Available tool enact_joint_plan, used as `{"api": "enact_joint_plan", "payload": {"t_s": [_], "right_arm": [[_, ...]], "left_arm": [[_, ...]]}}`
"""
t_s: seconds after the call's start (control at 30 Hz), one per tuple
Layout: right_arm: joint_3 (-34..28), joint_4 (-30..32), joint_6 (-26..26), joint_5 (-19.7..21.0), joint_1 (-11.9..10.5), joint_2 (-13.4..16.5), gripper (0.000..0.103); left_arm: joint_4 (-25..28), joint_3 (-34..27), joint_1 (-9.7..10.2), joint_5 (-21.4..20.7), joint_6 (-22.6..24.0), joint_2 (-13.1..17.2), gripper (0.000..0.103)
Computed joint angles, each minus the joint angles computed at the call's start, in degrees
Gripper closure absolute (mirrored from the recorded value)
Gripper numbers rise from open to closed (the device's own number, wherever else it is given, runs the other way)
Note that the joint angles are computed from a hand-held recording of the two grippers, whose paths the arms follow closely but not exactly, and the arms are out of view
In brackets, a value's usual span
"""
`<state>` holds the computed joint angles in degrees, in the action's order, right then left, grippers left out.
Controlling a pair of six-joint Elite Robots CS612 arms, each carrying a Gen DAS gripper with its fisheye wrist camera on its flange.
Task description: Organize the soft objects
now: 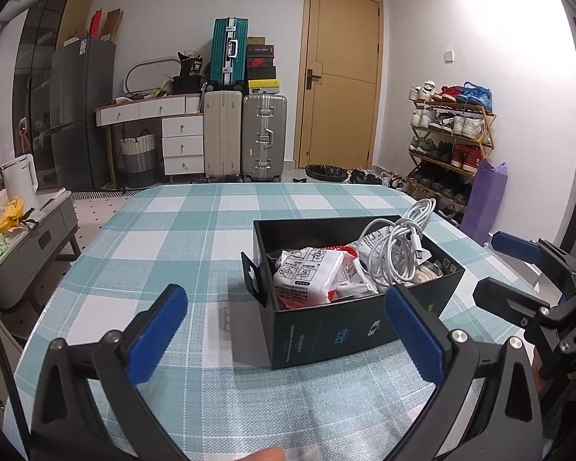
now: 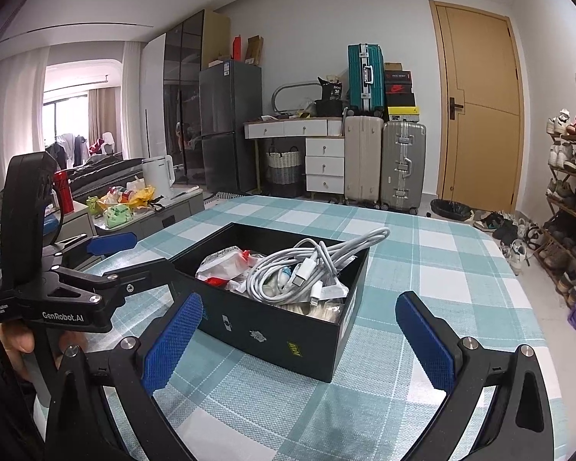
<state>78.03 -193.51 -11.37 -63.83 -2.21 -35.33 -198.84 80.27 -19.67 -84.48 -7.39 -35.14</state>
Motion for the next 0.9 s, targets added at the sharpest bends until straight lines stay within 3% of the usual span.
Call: {"api": "enact_joint_plan", "payload": {"t_s": [0.9], "right_arm": [[0.61, -0.78, 0.25, 0.34, -0.11, -0.20, 0.001]], "left_arm": [[-0.16, 0.00, 0.03, -0.16, 0.30, -0.14, 0.000]]}}
